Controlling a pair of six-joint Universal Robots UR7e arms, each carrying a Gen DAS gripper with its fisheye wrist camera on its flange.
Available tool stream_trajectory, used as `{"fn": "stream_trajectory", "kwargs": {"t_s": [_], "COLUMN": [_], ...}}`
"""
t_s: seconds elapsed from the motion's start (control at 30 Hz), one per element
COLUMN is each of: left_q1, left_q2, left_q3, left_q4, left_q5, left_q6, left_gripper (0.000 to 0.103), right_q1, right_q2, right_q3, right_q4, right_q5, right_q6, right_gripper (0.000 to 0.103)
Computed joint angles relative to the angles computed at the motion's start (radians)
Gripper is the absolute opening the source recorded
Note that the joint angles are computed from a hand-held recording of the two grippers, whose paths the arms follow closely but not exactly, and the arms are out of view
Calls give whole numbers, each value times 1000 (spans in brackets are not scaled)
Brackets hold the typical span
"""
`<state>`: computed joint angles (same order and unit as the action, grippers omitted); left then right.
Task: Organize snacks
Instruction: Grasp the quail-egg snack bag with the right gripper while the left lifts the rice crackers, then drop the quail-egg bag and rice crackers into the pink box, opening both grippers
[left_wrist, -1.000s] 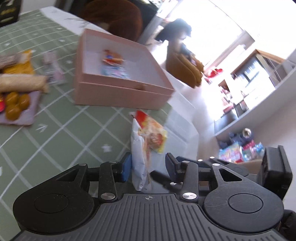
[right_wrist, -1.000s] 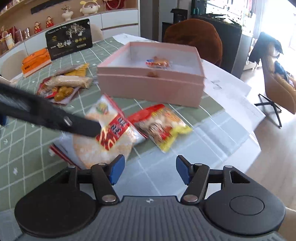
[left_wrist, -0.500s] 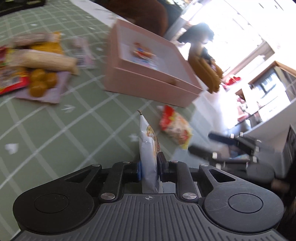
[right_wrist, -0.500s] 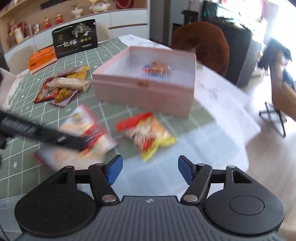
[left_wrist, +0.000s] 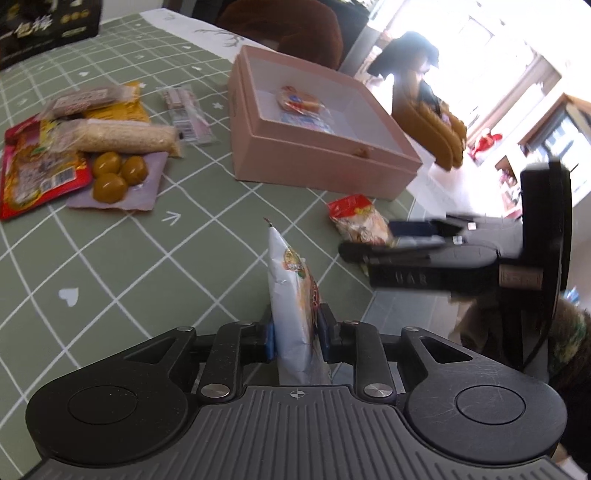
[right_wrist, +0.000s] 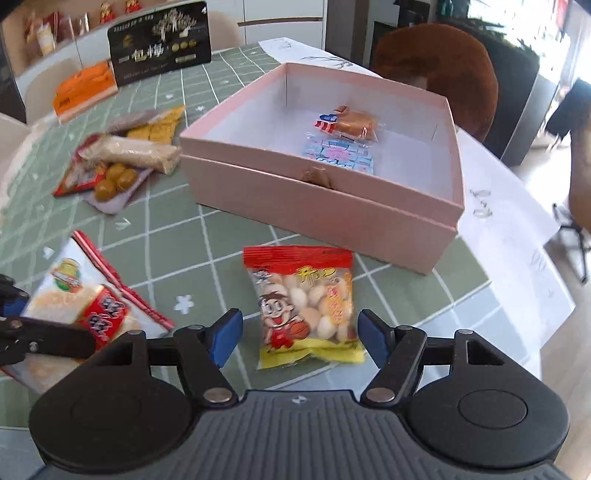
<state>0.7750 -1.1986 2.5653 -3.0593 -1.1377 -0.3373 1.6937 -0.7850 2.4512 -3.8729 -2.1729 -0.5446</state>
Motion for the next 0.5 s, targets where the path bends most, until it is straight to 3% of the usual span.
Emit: {"fn": "stream_trajectory", "kwargs": {"t_s": [0.1, 0.13, 0.17, 0.23, 0.37, 0.5], "left_q1": [5, 11, 19, 21, 5, 17], "left_q2": [31, 38, 45, 47, 36, -5], "left_q3": [-13, -14, -16, -14, -3, -52], "left_q4": [14, 16, 12, 1, -45, -130], "left_q5": [-11, -21, -30, -36, -45, -104], "left_q6": [28, 29, 26, 23, 26, 60], "left_gripper": [28, 29, 28, 25, 21, 21], "right_q1": [-24, -29, -31, -23, 16, 30], "right_q2": [-13, -25, -40, -66, -87, -204], "right_q3": [-13, -12, -9, 5, 59, 123], "right_q4": [17, 25, 41, 71, 20, 51], "right_q5": [24, 33, 38, 37, 4, 47], "right_q6": [45, 76, 105, 128, 112, 149], "right_gripper": [70, 65, 52, 50, 49, 49]}}
